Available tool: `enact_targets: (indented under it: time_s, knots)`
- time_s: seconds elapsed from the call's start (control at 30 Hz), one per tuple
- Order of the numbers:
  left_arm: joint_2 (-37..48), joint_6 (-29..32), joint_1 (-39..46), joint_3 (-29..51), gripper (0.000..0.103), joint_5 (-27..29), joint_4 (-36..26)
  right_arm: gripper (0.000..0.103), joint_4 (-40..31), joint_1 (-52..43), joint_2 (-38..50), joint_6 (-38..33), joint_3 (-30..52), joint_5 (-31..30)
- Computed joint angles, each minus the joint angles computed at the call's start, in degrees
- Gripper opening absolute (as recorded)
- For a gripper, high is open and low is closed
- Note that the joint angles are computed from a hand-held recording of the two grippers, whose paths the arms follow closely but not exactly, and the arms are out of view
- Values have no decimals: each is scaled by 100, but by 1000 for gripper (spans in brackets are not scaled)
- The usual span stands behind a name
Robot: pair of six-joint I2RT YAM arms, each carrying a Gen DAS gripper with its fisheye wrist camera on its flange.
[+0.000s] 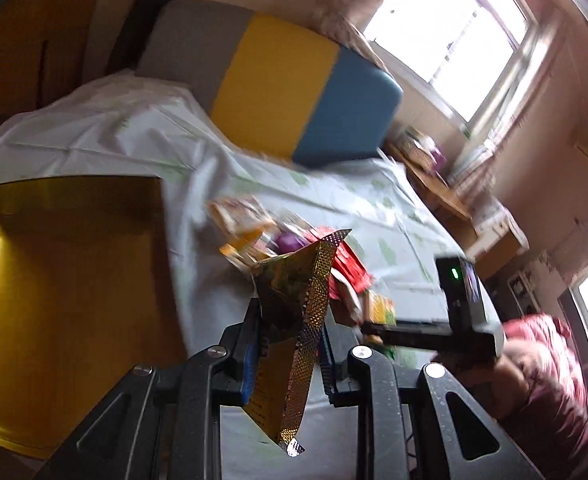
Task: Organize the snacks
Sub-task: 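Carry the gold foil bag into the gold tray and release with left while right grasps the WEIDAN cracker pack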
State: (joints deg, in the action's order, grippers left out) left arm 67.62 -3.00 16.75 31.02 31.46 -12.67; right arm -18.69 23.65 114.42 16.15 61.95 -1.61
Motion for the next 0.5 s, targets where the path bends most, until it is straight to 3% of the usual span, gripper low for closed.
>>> enact_targets:
  time_s: [0.1,0.23,0.5]
  knots:
    - [357,208,902,374,25,254,-149,63,-53,18,2,-76,3,75]
    - [1429,321,1499,1049,25,56,-59,63,-58,18,2,-86,-6,83]
    - [2993,21,1360,1857,25,-325,261,63,-87,108,87,-158,81,264]
